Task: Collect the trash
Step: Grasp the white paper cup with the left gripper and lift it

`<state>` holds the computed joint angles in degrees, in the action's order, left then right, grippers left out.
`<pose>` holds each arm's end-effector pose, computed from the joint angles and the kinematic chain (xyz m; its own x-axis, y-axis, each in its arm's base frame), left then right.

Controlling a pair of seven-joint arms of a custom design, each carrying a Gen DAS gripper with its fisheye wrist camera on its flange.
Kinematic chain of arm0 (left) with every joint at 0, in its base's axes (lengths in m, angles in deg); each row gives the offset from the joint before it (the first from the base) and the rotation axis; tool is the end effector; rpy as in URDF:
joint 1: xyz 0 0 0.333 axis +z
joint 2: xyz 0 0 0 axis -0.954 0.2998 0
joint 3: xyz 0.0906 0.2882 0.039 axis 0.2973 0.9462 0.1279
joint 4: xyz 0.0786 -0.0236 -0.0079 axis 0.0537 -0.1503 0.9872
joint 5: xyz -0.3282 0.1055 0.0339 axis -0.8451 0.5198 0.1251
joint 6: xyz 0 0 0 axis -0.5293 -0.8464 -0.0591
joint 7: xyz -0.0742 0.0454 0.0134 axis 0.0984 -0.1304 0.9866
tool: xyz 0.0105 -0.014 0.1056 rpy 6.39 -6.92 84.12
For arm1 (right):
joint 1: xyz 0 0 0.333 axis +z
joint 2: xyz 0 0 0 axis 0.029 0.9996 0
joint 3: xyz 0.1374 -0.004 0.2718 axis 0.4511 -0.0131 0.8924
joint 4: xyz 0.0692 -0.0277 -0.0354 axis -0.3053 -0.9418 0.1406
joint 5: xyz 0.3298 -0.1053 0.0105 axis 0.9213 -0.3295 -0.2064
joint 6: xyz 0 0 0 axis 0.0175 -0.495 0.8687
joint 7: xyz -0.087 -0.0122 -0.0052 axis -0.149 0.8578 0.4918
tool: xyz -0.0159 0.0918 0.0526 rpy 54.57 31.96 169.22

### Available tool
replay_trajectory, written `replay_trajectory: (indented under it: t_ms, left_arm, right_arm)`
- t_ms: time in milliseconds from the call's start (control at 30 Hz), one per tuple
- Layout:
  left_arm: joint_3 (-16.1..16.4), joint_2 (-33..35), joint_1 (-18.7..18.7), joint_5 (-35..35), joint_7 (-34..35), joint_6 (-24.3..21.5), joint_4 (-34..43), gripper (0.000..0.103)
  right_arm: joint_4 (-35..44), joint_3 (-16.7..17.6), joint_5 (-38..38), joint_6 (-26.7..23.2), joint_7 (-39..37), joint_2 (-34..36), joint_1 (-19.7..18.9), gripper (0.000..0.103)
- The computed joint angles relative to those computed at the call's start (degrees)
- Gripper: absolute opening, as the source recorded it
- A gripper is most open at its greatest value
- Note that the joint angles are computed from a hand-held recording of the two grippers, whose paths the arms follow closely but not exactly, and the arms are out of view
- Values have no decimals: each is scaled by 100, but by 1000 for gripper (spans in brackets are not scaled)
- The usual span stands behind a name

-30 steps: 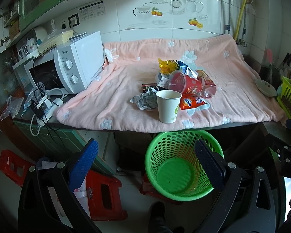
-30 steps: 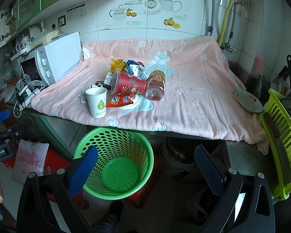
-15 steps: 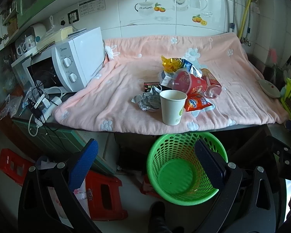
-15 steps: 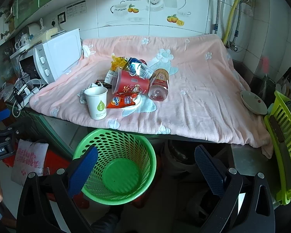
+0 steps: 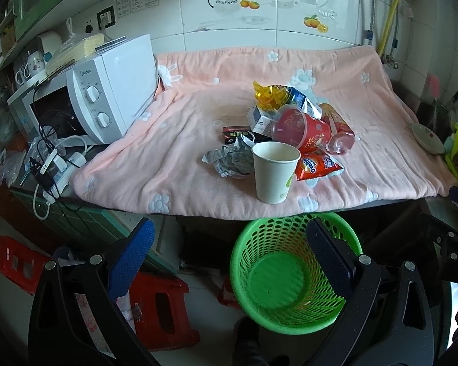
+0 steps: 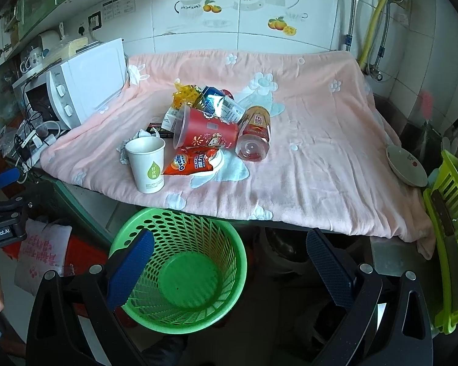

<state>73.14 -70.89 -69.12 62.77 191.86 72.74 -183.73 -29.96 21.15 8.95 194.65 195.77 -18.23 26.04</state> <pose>0.6066 -0.0546 0.4896 -0.3979 -0.9168 -0.0332 -0.6538 0.3088 -0.6908 0.5272 0.2627 0.4900 -0.3078 -0.9509 0.0332 -0.7198 0.2099 -0.6617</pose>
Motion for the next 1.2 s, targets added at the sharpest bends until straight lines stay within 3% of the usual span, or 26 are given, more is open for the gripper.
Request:
replay_trajectory:
  t_ms: [300, 700, 1000, 1200]
  left_arm:
    - [-191, 978, -29, 196, 30, -762, 1284, 97]
    - [-310, 2549, -313, 859, -401, -1955, 3518, 85]
    - [-212, 3590, -599, 1325, -838, -2840, 5117, 81]
    - [-214, 3986, -697, 1462, -903, -3183, 5742, 75]
  right_arm:
    - [154, -123, 245, 77, -154, 212, -100, 97]
    - [342, -274, 517, 102, -283, 451, -164, 97]
    - [492, -352, 704, 84, -354, 618, -196, 97]
    - [557, -394, 814, 96, -429, 701, -200, 97]
